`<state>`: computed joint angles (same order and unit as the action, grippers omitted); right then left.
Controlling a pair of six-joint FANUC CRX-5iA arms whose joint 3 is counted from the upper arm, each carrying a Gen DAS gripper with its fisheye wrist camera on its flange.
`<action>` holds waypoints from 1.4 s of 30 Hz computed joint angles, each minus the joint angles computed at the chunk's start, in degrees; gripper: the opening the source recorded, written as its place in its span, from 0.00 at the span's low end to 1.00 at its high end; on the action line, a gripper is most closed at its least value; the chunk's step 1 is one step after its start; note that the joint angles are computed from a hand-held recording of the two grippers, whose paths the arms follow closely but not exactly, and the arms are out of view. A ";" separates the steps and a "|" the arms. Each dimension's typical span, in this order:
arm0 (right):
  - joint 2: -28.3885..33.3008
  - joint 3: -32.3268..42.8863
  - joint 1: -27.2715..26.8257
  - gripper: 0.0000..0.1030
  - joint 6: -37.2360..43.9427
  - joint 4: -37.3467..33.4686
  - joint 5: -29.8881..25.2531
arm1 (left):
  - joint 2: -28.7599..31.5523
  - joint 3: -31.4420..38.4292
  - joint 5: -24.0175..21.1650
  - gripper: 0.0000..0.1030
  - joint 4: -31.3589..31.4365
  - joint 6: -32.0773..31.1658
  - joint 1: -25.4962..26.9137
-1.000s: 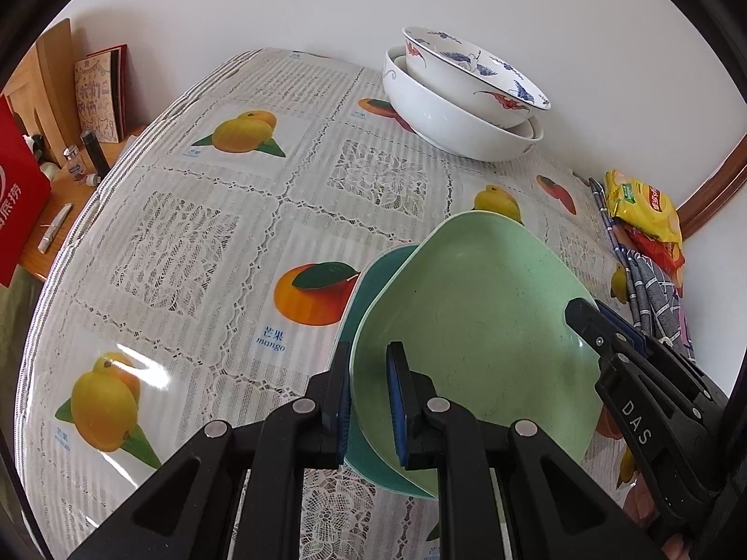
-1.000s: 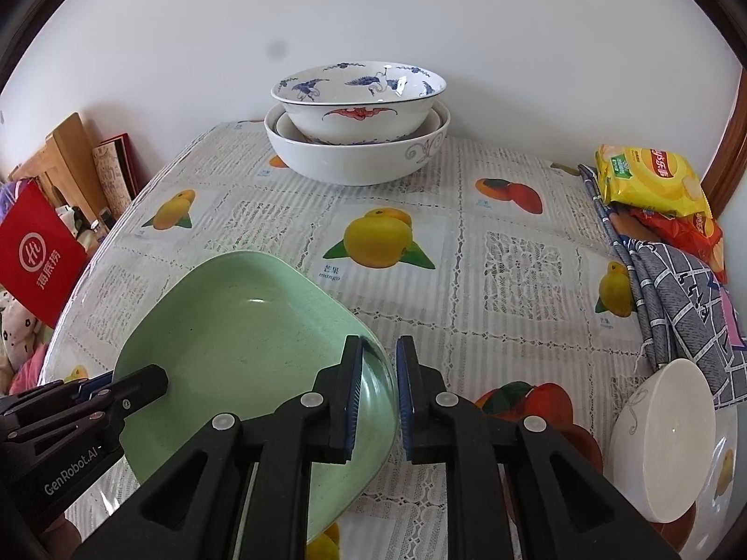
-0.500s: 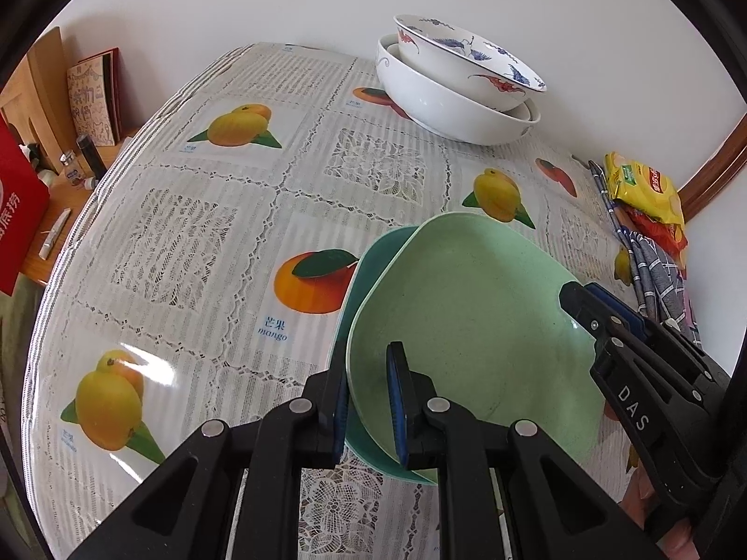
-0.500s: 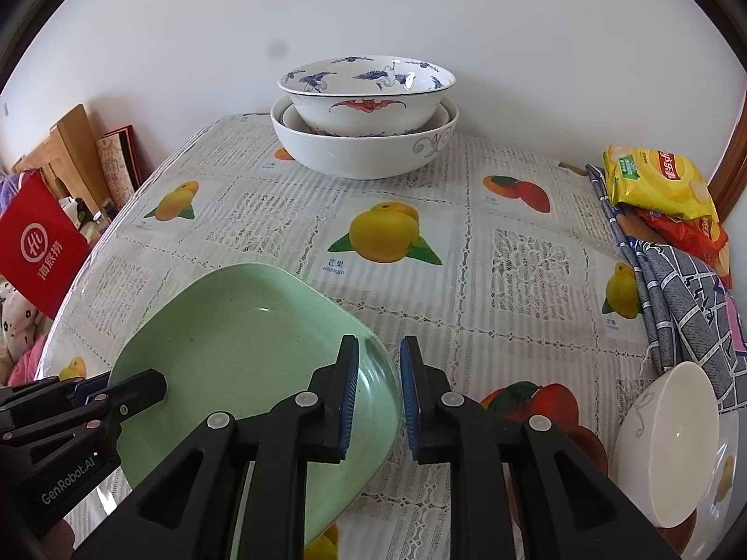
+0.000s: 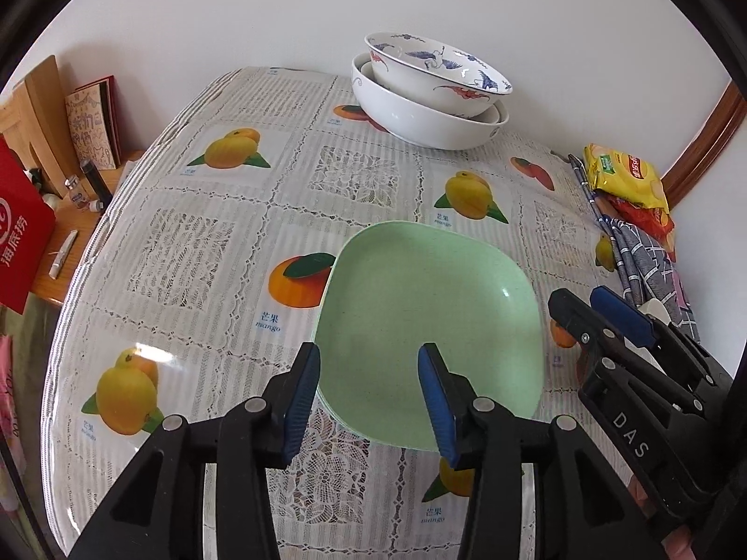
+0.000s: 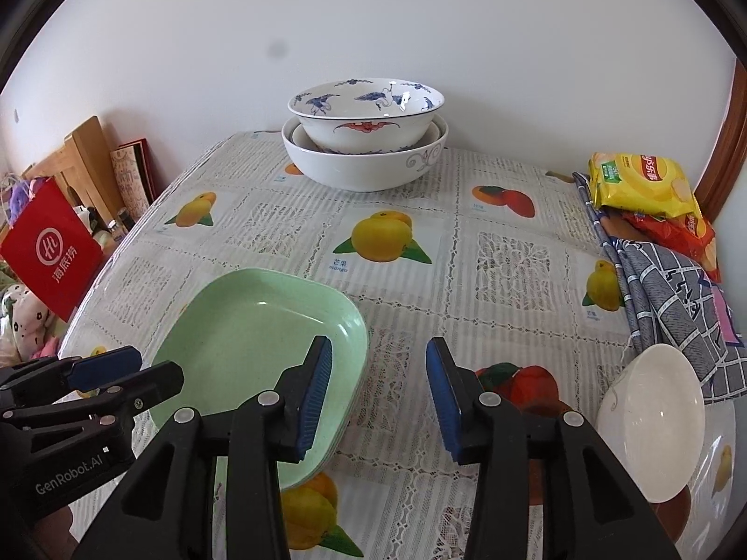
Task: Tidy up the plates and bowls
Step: 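Move both tools to the terracotta saucers beside the white bowl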
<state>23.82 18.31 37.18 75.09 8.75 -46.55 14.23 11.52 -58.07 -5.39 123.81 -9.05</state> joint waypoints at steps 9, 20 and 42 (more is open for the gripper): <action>-6.37 -6.90 -1.68 0.43 -3.22 1.11 2.89 | -1.07 2.07 -1.24 0.40 -2.34 1.51 -2.55; -19.12 -22.95 -8.36 0.69 -14.64 14.21 12.33 | 3.56 11.97 -3.39 0.40 -5.22 2.39 -10.06; -16.71 -24.18 -21.30 0.69 -8.57 -0.05 5.63 | 17.45 25.12 -9.79 0.40 -1.64 2.60 -13.74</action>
<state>7.11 -5.87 15.87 66.51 8.70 -40.92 31.67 36.64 -67.86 -7.03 126.41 -22.79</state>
